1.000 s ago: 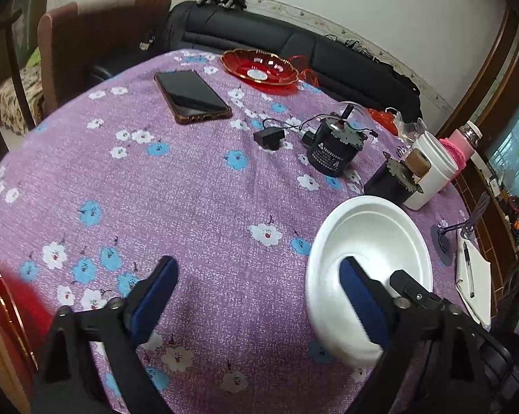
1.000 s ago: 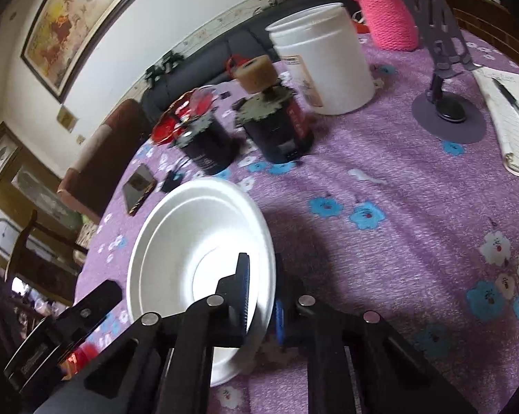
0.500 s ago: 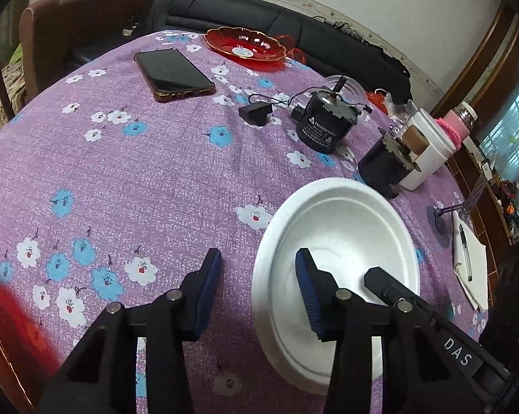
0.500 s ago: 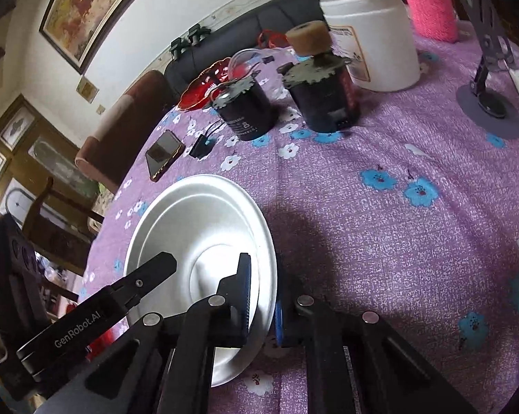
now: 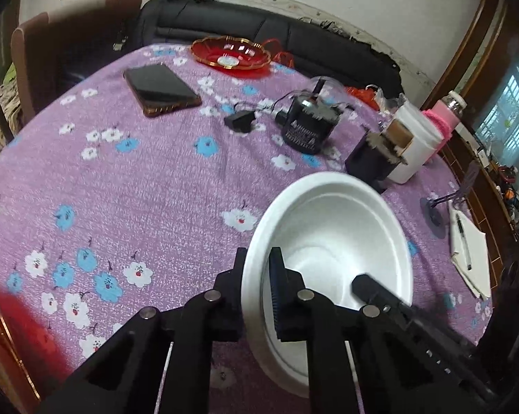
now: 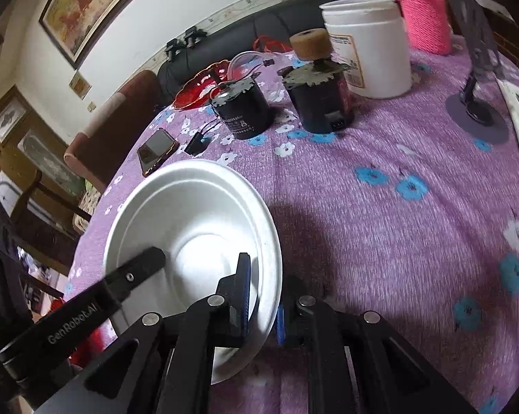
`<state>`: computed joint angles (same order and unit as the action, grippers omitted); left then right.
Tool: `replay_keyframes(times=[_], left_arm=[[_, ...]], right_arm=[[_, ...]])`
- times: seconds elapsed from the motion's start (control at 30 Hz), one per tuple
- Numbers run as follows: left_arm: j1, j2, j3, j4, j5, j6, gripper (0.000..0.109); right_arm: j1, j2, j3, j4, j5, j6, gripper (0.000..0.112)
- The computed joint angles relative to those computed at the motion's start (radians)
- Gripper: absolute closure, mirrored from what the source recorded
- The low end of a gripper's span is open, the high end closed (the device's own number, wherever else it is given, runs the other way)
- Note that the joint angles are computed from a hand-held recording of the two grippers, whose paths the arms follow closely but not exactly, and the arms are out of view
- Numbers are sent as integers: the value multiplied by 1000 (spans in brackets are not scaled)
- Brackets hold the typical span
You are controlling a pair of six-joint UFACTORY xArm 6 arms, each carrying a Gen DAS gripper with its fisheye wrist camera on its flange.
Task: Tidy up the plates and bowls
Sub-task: 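Carry the small white bowl over the stack with both grippers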
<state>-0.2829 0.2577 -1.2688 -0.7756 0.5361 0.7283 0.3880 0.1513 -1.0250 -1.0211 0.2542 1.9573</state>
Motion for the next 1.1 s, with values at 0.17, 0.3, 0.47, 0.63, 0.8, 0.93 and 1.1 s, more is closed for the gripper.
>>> replay_keyframes(times=[0.17, 0.3, 0.47, 0.63, 0.8, 0.93, 1.1], left_arm=[[15, -59, 24, -81, 89, 73, 97], [27, -169, 98, -142, 147, 148, 97], [107, -346, 232, -205, 246, 212, 97], [231, -501, 339, -222, 280, 270, 97], [403, -578, 374, -221, 326, 309, 97], [524, -579, 361, -228, 322, 334, 97], [622, -505, 271, -221, 317, 308, 96]], right_arm=[[67, -114, 57, 62, 142, 2, 99], [137, -234, 111, 68, 263, 42, 99], [271, -334, 122, 45, 402, 62, 99], [371, -291, 47, -28, 407, 110, 99], [452, -158, -127, -56, 402, 55, 99], [497, -12, -320, -27, 393, -56, 99], [519, 179, -579, 66, 400, -241, 98]])
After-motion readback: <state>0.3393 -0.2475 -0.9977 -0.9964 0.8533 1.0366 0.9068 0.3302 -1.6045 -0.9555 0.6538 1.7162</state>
